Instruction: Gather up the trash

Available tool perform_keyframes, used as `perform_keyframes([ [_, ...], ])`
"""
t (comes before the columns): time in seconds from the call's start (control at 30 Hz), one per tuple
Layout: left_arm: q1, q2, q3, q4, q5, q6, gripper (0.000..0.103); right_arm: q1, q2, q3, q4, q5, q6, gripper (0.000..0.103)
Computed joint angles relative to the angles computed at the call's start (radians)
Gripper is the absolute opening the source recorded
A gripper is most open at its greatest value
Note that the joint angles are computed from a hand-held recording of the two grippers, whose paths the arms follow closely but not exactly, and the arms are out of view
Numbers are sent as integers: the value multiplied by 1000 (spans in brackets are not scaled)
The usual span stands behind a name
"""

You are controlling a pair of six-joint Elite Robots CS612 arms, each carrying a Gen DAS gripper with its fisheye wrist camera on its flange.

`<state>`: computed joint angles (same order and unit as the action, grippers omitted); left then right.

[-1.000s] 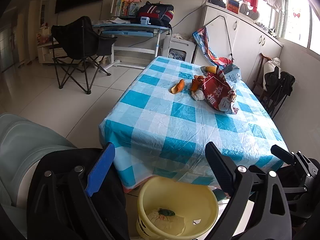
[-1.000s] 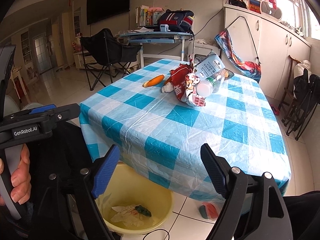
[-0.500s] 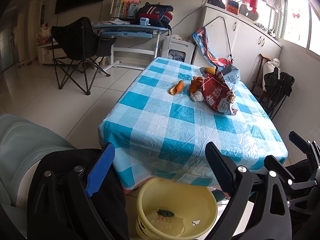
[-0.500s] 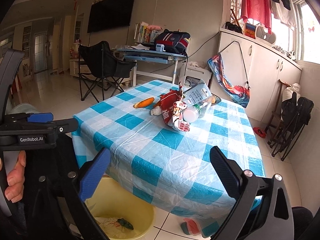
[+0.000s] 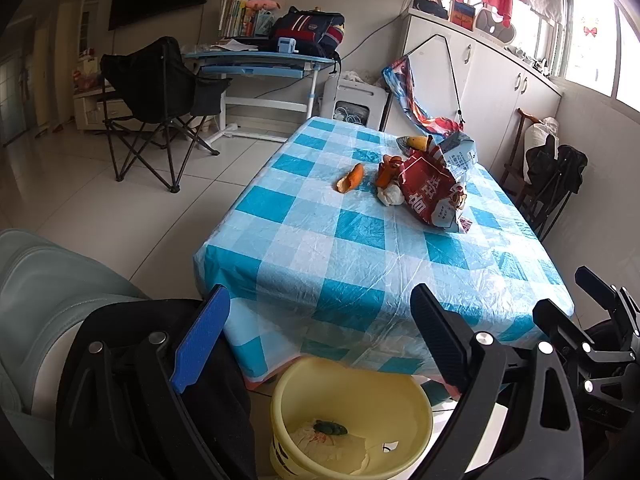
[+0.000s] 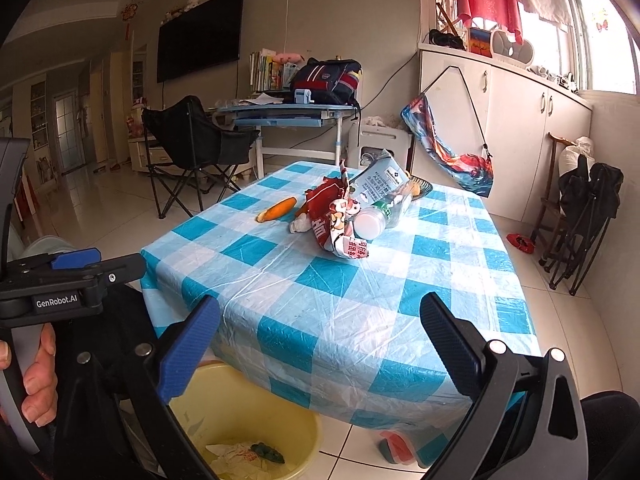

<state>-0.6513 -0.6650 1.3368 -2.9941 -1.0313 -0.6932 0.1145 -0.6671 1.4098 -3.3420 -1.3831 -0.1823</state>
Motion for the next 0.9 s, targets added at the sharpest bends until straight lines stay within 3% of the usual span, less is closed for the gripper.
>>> perform_keyframes([
  [0.9, -11, 11, -32, 26, 30, 48, 88, -12, -7, 16, -13, 61, -15, 96],
])
